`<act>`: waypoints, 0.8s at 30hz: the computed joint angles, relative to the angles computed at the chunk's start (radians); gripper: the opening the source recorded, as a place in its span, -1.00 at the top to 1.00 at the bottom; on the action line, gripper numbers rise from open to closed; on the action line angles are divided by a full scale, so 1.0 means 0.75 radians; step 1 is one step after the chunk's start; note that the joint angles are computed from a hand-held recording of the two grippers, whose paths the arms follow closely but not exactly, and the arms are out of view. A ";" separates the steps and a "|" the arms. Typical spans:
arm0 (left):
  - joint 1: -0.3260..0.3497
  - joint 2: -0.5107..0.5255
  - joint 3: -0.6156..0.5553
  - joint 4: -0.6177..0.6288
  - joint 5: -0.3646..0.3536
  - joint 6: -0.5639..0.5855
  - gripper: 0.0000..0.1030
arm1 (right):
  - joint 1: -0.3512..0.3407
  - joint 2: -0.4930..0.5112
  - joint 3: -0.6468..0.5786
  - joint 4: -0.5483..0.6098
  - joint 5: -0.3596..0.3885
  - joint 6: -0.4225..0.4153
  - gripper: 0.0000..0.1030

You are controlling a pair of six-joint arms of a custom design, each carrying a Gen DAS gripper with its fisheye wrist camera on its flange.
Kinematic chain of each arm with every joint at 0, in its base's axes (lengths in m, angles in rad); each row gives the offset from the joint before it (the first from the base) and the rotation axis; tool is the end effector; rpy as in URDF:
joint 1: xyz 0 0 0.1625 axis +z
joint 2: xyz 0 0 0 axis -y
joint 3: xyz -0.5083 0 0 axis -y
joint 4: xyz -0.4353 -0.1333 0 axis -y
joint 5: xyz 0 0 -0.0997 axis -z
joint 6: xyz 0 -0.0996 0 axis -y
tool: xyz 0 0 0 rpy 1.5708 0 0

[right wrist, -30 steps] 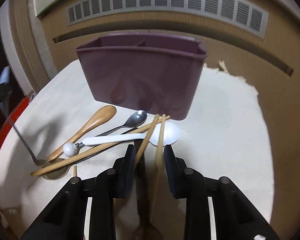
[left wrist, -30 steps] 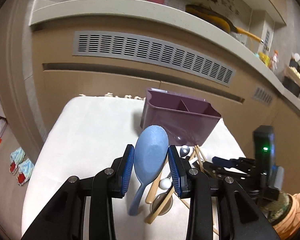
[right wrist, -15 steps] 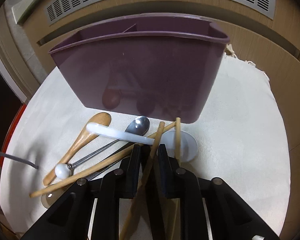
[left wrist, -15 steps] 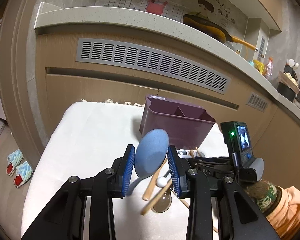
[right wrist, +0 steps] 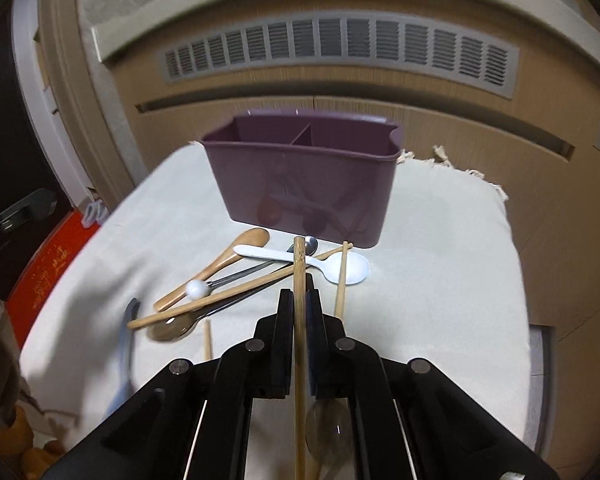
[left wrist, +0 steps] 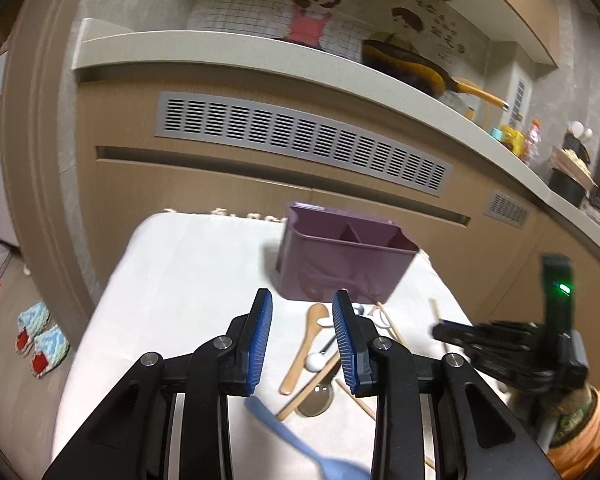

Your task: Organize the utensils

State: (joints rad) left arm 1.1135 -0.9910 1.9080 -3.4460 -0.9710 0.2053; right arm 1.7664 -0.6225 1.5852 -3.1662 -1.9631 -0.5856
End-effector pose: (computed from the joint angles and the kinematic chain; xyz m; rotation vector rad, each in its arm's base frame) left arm -0.1248 -0.6829 0.2765 0.4098 2.3589 -1.3101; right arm 0.2482 -0.7628 0.0863 0.8175 -2.4211 0.7207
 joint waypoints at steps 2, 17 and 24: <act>0.002 -0.024 -0.003 0.081 0.013 -0.042 0.36 | -0.006 -0.031 0.044 -0.026 0.020 -0.004 0.88; 0.077 0.233 -0.402 0.815 -0.023 0.169 -0.04 | -0.024 -0.052 0.108 -0.084 0.078 -0.021 0.88; 0.133 0.410 -0.733 1.059 0.037 0.026 0.01 | -0.039 -0.034 0.093 -0.059 0.078 -0.032 0.88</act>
